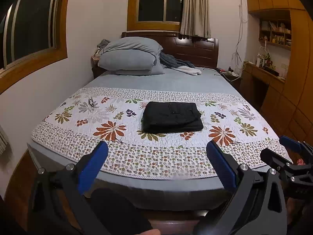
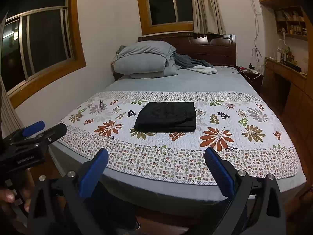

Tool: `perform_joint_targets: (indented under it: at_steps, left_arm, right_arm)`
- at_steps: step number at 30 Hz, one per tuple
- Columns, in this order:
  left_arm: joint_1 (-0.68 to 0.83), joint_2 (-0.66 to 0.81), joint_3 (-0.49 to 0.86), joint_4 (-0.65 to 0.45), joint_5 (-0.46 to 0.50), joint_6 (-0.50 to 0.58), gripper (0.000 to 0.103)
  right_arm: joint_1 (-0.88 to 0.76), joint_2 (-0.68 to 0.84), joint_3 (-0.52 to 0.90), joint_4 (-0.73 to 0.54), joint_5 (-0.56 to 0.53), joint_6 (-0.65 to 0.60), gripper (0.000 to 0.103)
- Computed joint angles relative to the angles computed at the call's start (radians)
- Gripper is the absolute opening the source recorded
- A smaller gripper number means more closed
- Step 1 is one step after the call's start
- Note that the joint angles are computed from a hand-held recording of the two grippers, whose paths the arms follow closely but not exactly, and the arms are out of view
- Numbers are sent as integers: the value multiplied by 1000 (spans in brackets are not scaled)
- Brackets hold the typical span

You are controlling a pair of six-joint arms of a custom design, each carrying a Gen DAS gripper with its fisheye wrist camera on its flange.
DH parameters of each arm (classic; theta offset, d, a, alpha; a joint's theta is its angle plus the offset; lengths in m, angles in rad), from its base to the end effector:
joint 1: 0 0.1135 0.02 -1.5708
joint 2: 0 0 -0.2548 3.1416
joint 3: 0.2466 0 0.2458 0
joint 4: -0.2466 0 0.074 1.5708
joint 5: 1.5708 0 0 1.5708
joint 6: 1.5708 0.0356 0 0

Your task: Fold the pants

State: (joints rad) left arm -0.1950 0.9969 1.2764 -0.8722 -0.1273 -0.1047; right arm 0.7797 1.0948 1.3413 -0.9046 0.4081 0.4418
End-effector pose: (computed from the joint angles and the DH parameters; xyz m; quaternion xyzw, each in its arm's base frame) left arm 0.1823 -0.0314 0.3898 0.0099 0.8814 -0.0145 0.4720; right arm 0.1551 0.1335 0.3911 -0.0598 0.8815 0.0985 0.4578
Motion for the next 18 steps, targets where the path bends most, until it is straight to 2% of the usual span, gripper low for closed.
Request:
perform_joint_targets:
  at_steps: [6, 18]
  left_arm:
    - [-7, -13, -9, -20, 15, -15, 100]
    - [-11, -12, -10, -14, 1, -30, 100]
  right_arm:
    - [16, -7, 8, -28, 20, 16, 99]
    - [-1, 11, 21, -17, -17, -1, 99]
